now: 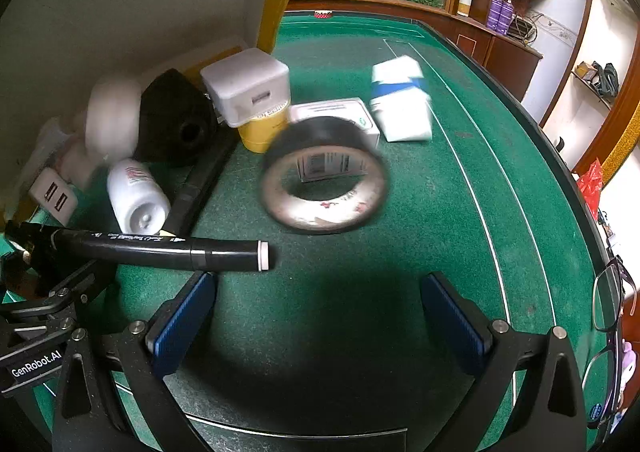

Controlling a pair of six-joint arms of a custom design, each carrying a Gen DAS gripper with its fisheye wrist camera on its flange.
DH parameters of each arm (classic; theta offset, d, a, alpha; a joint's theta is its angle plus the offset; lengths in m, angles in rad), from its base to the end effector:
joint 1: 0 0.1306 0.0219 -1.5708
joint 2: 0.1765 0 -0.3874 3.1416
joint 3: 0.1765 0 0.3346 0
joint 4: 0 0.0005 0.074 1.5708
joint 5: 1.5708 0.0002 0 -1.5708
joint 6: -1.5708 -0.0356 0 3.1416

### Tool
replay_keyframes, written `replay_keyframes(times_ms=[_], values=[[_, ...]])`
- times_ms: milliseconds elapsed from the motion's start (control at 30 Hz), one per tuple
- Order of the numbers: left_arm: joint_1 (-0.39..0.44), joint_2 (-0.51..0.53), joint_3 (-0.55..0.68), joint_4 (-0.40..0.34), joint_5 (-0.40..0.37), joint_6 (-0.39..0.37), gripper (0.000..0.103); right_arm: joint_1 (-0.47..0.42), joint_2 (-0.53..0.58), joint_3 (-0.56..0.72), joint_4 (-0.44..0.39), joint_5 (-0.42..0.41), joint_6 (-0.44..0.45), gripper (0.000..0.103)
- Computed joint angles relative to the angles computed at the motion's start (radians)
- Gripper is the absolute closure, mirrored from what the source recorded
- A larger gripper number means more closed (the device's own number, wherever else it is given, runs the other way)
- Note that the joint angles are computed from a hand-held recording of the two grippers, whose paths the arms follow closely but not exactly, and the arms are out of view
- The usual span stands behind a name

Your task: Organize rigid objects

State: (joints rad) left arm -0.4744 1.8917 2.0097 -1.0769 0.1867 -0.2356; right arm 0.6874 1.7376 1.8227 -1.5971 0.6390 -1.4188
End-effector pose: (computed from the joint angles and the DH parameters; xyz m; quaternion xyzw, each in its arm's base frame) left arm 0.5318 -0.2811 0.4211 0.3563 0.8804 -0.1240 0.2872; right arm 0.3937 0.2951 0.4214 0.3480 0.8829 -0.1311 0.2866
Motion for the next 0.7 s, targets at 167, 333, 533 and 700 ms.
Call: replay_keyframes(times_ms=[167, 333, 533, 700], values=[[-0.007, -0.007, -0.016, 0.012, -0.005, 0.006, 0.0, 0.0, 0.002, 0.002, -0.001, 0.001, 0.0, 0.0], [-0.011, -0.012, -0.033, 0.025, -0.007, 0.01, 0.0, 0.001, 0.004, 0.002, 0.001, 0.0, -0.001, 0.0], [-0.004, -0.041, -0.089, 0.054, -0.003, 0.005, 0.0, 0.002, 0.0, 0.003, -0.004, 0.001, -0.002, 0.0], [0.001, -0.04, -0.086, 0.051, 0.0, 0.001, 0.0, 0.001, -0.005, -0.006, 0.002, 0.001, 0.0, 0.0]])
